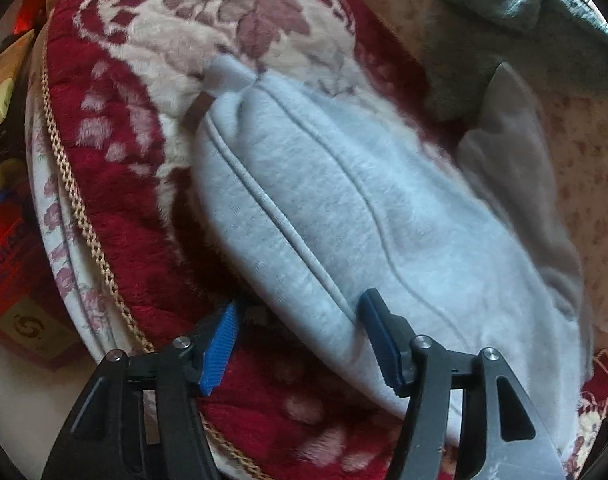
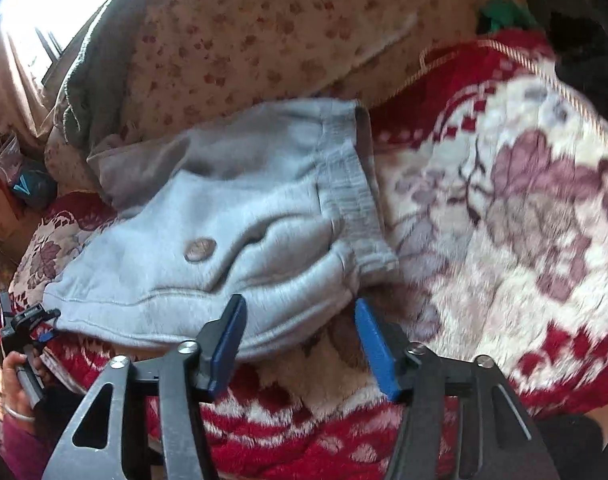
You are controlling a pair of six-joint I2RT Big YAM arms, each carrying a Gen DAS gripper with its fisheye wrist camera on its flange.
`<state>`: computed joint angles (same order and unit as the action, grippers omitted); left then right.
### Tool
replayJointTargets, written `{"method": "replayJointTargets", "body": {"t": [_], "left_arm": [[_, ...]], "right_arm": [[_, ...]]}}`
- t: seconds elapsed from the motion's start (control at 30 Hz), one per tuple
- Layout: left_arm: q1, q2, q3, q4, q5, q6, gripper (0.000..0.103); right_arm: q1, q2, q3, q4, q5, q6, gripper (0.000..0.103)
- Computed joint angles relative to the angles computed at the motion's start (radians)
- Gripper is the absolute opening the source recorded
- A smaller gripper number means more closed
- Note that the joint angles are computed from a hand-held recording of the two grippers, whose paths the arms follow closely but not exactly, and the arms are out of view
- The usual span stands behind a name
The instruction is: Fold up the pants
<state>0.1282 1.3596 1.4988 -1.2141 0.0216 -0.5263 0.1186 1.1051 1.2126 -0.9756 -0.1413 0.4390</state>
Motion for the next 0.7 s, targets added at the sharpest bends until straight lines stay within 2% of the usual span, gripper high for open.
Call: {"method": "replayJointTargets", "body": {"t": [0.03, 0.17, 0.23, 0.3, 0.4, 0.47, 0.53, 0.6, 0.7], "left_arm": [[-0.001, 0.003, -0.001, 0.001, -0.007, 0.009, 0.061], [-0.014, 0.002, 0.017, -0.023, -0.051, 0.024, 0.061], [-0.021, -0.015, 0.021, -0.018, -0.068, 0.041, 0.061], [-0.033, -0.037, 0.02, -0.006, -0.098, 0.055, 0.062], [-0.062, -0.061, 0.034, 0.022, -0.14, 0.081, 0.074], [-0.09, -0.071, 0.044, 0.05, -0.154, 0.102, 0.078], [-0.125, -0.069, 0.056, 0.077, -0.18, 0.127, 0.084], [-0.157, -0.06, 0.066, 0.106, -0.193, 0.144, 0.085], [-0.201, -0.033, 0.1, 0.11, -0.177, 0.161, 0.086]], "right_arm": [[0.006, 0.009, 0.006, 0.005, 0.005, -0.011, 0.077], [0.043, 0.085, 0.053, -0.051, -0.023, -0.076, 0.077], [0.061, 0.109, 0.071, -0.085, -0.005, -0.091, 0.077], [0.064, 0.105, 0.076, -0.074, 0.006, -0.099, 0.077], [0.058, 0.094, 0.094, -0.041, -0.004, -0.104, 0.077], [0.058, 0.095, 0.116, -0.016, -0.019, -0.112, 0.08], [0.067, 0.099, 0.135, 0.012, -0.022, -0.123, 0.086], [0.08, 0.115, 0.16, 0.034, -0.027, -0.142, 0.088], [0.106, 0.149, 0.2, 0.058, -0.016, -0.196, 0.088]]}}
